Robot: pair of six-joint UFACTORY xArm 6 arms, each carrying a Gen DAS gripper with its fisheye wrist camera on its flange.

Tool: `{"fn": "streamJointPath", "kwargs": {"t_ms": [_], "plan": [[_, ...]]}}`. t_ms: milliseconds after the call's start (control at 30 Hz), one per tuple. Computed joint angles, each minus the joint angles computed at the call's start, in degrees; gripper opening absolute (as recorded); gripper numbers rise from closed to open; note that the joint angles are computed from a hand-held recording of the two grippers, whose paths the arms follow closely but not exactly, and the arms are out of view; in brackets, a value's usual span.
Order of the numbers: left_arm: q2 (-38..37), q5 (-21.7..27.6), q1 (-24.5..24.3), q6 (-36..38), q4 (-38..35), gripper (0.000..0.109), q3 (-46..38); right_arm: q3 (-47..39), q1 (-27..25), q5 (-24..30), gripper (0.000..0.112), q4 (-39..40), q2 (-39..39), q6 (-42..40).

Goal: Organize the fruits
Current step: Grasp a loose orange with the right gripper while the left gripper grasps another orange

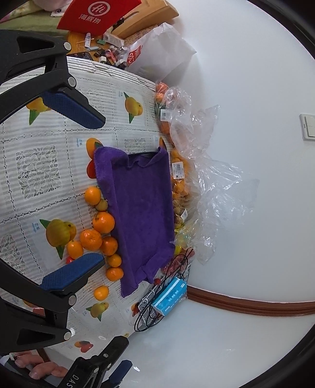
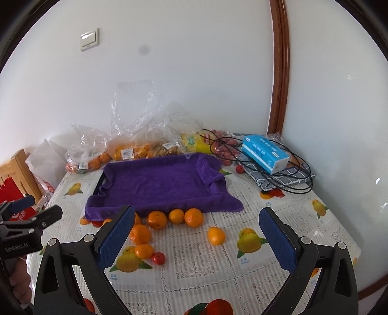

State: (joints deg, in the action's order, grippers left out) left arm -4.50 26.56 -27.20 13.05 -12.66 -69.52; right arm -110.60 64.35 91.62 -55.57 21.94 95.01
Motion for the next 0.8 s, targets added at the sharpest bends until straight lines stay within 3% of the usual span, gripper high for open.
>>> {"fn": "streamJointPath", "kwargs": {"t_ms": [100,433,567,700,800], "plan": [[0.0,-1.1,-0.1,-0.6,0.4,0.103,0.8,3.6,-0.1,-1.7,0.099,1.2,-1.9,1.6],[0.8,-6.1,-0.8,-14.1,10.7,0.101,5.4,21.0,-3.0,-10.9,0.087,4.3,-11.0,3.2],[3.1,-4.8,-1.3,-19.1,13.2,0.096,4.5,28.9,-6.7,-19.9,0.073,7.7,-14.3,1.9],[5.2,-6.4,-1.5,-26.2,20.8,0.096,4.5,35.3,-10.8,-28.8,0.063,6.8,-15.3,1.8],[6.6,-5.6,-1.4,-27.0,20.4,0.096,3.9,39.0,-14.5,-36.2,0.056,8.0,-15.4,1.9]]}}
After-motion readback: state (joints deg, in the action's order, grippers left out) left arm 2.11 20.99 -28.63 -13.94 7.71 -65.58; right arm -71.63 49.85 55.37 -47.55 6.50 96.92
